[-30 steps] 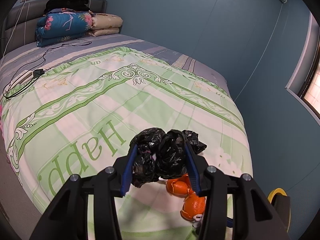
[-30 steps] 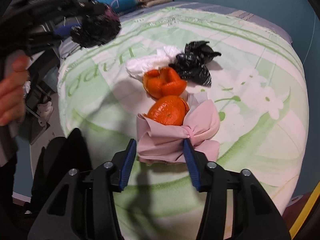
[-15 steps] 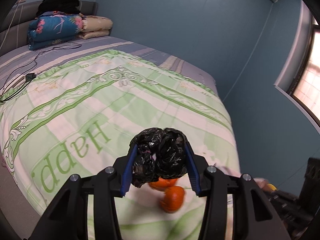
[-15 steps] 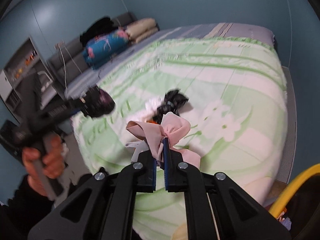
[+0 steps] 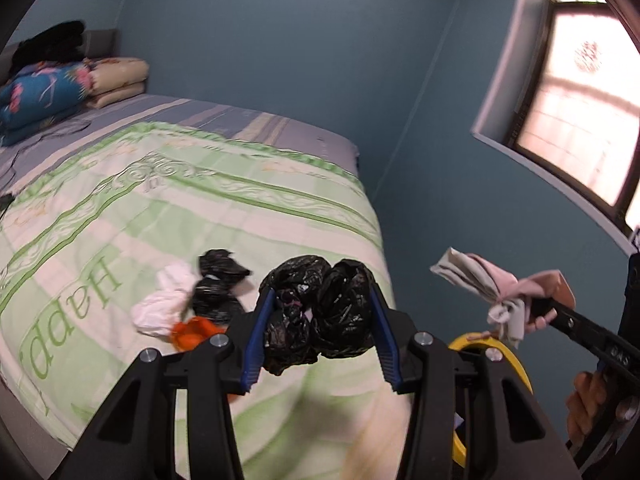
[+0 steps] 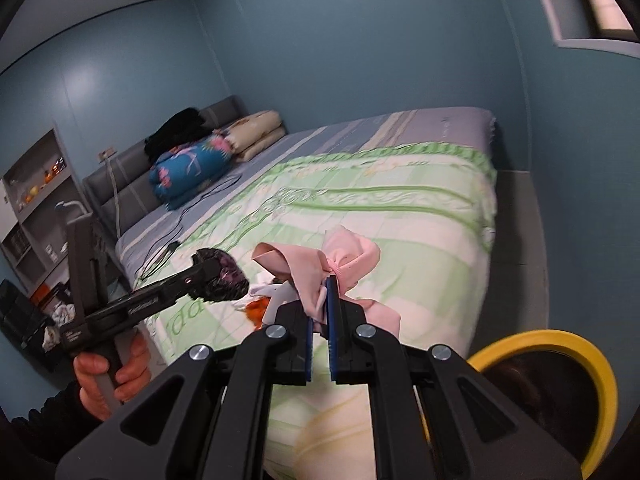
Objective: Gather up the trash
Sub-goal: 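Lift the black bags and pink cloth and carry both over the yellow bin, then open both tools to drop the black bags and pink cloth into the bin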
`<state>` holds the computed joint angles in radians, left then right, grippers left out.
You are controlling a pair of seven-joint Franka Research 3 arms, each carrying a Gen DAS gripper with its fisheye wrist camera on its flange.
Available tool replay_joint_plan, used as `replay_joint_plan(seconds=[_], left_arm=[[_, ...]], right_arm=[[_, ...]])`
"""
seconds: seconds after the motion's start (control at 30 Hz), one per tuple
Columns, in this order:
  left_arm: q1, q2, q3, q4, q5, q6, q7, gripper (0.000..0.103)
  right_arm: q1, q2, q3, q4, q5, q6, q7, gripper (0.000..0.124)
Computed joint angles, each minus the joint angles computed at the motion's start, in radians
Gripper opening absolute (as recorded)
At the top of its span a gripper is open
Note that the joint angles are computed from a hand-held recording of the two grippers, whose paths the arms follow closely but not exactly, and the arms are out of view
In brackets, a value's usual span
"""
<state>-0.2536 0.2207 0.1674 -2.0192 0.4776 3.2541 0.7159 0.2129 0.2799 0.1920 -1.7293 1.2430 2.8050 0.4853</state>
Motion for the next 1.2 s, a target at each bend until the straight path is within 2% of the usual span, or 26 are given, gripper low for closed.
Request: replay_joint_plan(seconds=[0.17, 0.23, 0.33, 0.37, 0.4, 0.47, 0.53, 0.63, 0.77, 0.97, 1.2], left_arm=[[-0.040, 0.012, -0.020, 0.035, 0.039, -0.016, 0.025, 0.044], [-0.032, 0.020, -0.053, 0.052, 0.044, -0.022, 0.040, 0.044], [0.009, 0.043, -0.140, 0.089, 0.030, -0.042, 0.090, 0.044], [0.043, 0.055, -0.193, 0.105, 0.015, -0.050, 0.123, 0.044], [0.084, 0.072, -0.255, 0.123, -0.008, -0.057, 0.164, 0.044], [0.121, 0.106, -0.327, 0.162, -0.046, -0.086, 0.225, 0.044], [0.150, 0.145, -0.389, 0.198, -0.087, -0.106, 0.288, 0.044], [0.184, 0.208, -0.470, 0.255, -0.152, -0.151, 0.381, 0.044], [0.185, 0.273, -0.516, 0.313, -0.216, -0.204, 0.472, 0.044], [0.152, 0.338, -0.526, 0.381, -0.293, -0.265, 0.555, 0.045], [0.114, 0.389, -0.518, 0.440, -0.343, -0.315, 0.620, 0.045]], right_arm=[[-0.027, -0.050, -0.015, -0.068, 0.119, 0.063, -0.100, 0.005], [-0.025, -0.067, -0.025, -0.092, 0.164, 0.115, -0.142, 0.005], [-0.016, -0.080, -0.046, -0.125, 0.177, 0.194, -0.153, 0.005], [-0.013, -0.077, -0.051, -0.130, 0.169, 0.217, -0.145, 0.005], [-0.010, -0.076, -0.059, -0.140, 0.135, 0.235, -0.112, 0.005], [-0.014, -0.072, -0.067, -0.155, 0.085, 0.258, -0.050, 0.005], [-0.015, -0.066, -0.086, -0.173, -0.019, 0.261, 0.069, 0.005], [-0.041, -0.052, -0.078, -0.183, -0.076, 0.269, 0.140, 0.005], [-0.074, -0.018, -0.062, -0.176, -0.131, 0.262, 0.212, 0.005], [-0.121, 0.019, -0.035, -0.169, -0.189, 0.243, 0.289, 0.006], [-0.158, 0.028, -0.013, -0.166, -0.182, 0.245, 0.295, 0.006]])
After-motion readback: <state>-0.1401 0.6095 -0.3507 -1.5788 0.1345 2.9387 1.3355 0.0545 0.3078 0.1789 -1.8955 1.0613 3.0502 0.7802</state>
